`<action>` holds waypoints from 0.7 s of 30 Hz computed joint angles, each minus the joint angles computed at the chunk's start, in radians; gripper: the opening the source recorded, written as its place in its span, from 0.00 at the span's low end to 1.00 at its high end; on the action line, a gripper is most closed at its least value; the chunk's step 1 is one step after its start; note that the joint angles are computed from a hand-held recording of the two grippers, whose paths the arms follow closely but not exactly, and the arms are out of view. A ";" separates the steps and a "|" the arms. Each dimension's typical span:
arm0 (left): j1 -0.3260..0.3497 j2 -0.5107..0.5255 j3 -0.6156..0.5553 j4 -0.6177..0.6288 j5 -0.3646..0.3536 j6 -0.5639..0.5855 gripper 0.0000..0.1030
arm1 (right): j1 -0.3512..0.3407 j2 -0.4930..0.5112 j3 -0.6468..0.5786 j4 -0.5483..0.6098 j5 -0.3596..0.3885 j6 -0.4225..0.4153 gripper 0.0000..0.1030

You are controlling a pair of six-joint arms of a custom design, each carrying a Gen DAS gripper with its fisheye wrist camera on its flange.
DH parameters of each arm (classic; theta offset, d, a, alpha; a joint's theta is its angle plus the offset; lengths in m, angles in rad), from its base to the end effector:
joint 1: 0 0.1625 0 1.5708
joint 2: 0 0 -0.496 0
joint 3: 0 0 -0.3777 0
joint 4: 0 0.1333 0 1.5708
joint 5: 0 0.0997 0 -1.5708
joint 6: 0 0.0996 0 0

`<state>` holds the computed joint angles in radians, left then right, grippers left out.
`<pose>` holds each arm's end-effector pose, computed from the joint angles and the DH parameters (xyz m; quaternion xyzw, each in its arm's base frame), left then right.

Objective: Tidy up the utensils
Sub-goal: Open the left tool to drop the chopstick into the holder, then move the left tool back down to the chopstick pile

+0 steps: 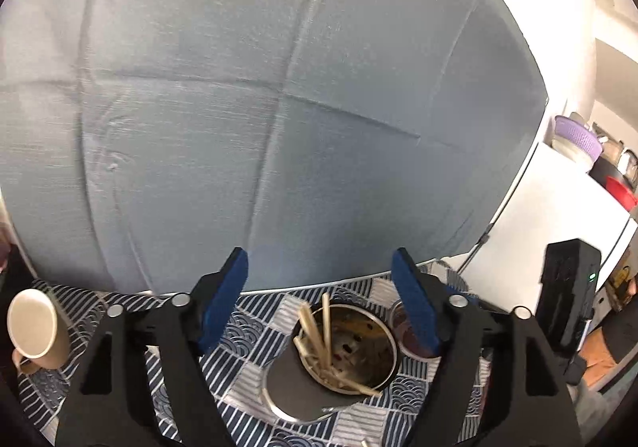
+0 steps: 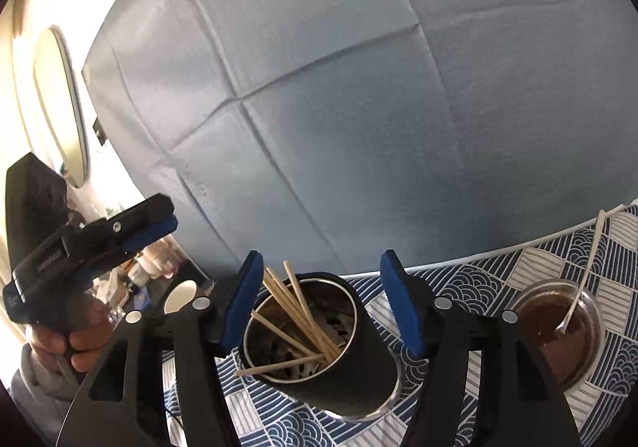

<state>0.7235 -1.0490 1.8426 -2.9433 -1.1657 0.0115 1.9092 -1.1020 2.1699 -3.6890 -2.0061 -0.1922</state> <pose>-0.3697 -0.5567 0.3012 0.3386 0.8775 -0.3338 0.0627 0.2634 -0.4735 0.3156 0.1170 -0.8437 0.5019 0.1506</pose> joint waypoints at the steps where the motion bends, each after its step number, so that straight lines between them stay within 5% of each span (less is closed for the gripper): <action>1: -0.004 -0.006 0.004 0.014 0.013 -0.005 0.78 | 0.005 0.000 0.003 -0.008 -0.012 -0.004 0.62; 8: -0.029 -0.053 0.051 0.054 0.078 -0.007 0.94 | 0.044 -0.010 0.025 -0.037 -0.095 0.019 0.82; 21: -0.051 -0.087 0.112 0.167 0.115 -0.083 0.94 | 0.072 -0.018 0.070 0.021 -0.199 0.054 0.84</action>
